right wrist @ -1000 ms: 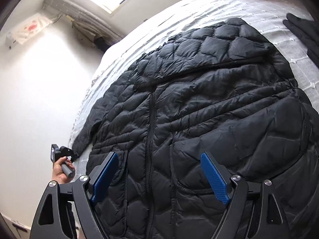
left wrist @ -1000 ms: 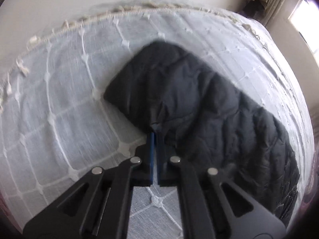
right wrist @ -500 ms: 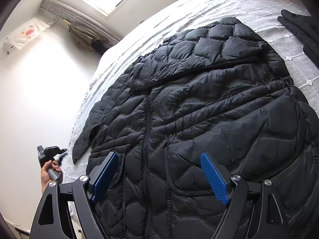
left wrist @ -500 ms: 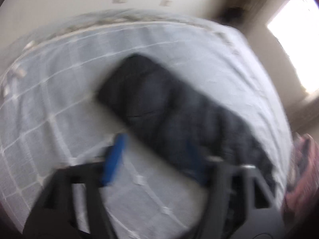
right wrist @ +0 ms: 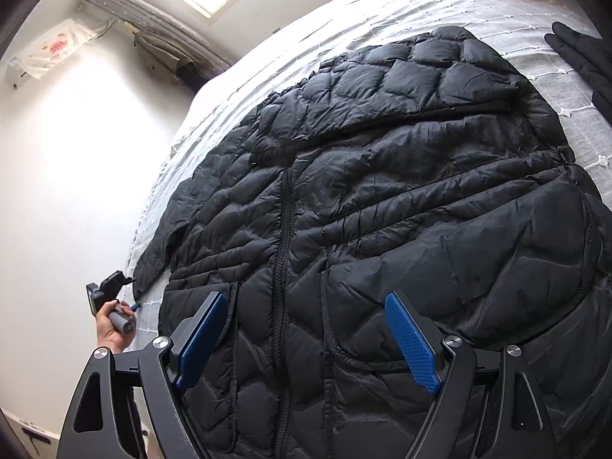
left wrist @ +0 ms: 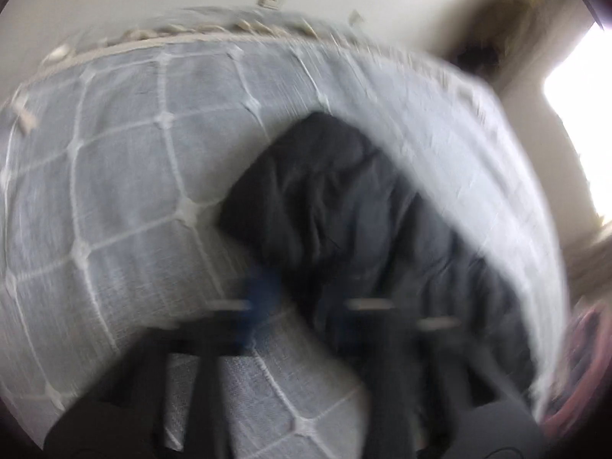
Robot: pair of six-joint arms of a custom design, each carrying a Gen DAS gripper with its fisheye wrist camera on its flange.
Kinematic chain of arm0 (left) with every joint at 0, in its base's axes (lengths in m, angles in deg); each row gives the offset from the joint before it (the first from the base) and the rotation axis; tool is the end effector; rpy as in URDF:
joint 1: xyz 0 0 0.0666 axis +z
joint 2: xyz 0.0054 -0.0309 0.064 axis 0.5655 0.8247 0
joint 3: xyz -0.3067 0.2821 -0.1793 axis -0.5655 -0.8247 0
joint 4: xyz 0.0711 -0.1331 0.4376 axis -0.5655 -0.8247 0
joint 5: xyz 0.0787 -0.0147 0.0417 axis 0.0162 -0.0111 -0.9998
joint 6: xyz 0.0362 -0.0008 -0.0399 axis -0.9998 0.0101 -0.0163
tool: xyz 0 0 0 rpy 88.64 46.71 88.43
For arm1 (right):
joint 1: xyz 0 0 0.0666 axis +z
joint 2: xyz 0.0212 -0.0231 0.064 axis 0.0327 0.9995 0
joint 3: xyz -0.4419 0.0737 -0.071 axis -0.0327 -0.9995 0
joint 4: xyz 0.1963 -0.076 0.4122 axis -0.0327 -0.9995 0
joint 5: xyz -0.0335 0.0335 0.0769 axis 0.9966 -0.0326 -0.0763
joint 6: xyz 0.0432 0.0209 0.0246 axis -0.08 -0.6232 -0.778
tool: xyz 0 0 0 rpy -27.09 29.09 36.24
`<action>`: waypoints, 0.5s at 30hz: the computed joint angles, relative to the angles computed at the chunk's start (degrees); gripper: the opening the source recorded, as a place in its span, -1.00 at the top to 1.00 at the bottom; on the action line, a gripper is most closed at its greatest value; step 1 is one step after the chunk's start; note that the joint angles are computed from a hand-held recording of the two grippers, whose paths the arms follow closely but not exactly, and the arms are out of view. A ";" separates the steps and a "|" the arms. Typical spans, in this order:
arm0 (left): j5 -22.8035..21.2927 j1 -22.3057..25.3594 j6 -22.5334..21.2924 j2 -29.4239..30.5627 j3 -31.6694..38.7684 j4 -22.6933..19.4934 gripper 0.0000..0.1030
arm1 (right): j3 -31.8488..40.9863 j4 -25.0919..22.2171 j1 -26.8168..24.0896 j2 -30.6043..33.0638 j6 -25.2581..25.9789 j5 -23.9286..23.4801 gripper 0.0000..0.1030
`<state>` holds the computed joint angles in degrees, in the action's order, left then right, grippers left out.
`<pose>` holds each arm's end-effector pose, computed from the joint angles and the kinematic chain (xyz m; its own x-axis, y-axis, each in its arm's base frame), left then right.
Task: Fold large clothes
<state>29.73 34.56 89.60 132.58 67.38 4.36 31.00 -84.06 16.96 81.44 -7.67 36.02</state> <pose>0.6774 0.0036 0.5230 -0.5757 -0.7150 -0.3967 -0.6447 0.6954 -0.3175 0.3877 0.1059 0.5858 -0.6803 0.6251 -0.3827 0.3875 0.7499 0.5361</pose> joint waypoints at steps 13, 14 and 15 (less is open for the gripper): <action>-0.26 -5.46 -7.33 -6.25 4.71 12.13 0.88 | -1.61 1.38 -2.33 -1.80 -2.66 -1.03 -0.66; 0.86 -6.39 -7.77 -6.31 5.70 12.56 0.88 | -1.56 1.32 -2.34 -1.81 -2.60 -0.92 -0.66; 2.76 -7.93 -8.57 -6.52 6.71 13.77 0.88 | -1.54 1.20 -2.32 -1.84 -2.60 -0.71 -0.66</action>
